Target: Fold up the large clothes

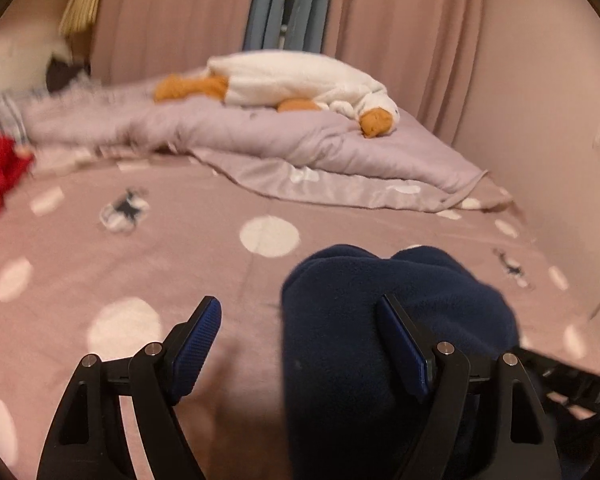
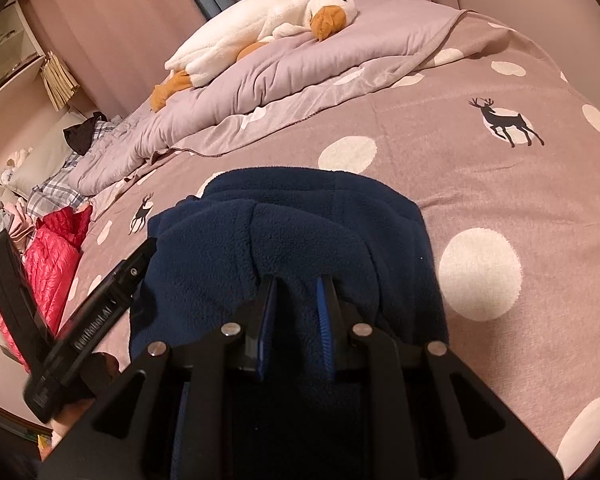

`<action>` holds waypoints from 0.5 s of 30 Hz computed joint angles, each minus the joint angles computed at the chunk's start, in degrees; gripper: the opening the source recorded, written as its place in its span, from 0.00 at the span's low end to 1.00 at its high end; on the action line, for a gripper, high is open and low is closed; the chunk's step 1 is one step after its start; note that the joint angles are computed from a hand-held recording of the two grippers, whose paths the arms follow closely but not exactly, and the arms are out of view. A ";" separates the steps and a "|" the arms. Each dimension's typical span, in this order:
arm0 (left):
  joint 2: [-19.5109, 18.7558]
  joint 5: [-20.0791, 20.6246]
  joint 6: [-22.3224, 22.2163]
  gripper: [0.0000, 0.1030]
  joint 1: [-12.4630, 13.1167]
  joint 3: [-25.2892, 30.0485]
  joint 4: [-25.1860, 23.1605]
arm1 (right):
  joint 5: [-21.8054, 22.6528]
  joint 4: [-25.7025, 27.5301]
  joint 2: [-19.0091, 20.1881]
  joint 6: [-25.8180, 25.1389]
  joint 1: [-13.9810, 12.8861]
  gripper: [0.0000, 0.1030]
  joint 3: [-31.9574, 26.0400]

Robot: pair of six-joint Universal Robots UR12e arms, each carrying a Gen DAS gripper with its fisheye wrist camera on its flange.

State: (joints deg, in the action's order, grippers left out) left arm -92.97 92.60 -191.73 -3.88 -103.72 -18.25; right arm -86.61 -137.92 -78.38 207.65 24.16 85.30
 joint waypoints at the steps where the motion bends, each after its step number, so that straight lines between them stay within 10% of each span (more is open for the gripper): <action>1: -0.19 3.72 1.27 0.78 -1.05 0.09 0.29 | 0.00 -0.09 -0.05 0.04 -0.03 0.20 0.07; 15: 2.00 6.07 0.26 0.77 -1.50 -1.18 0.57 | -5.32 -5.90 -1.39 -1.49 1.38 0.26 2.76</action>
State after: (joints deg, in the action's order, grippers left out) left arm -90.97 98.67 -191.47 -5.39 -104.90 -17.68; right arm -91.93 -143.82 -79.77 206.16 25.54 88.07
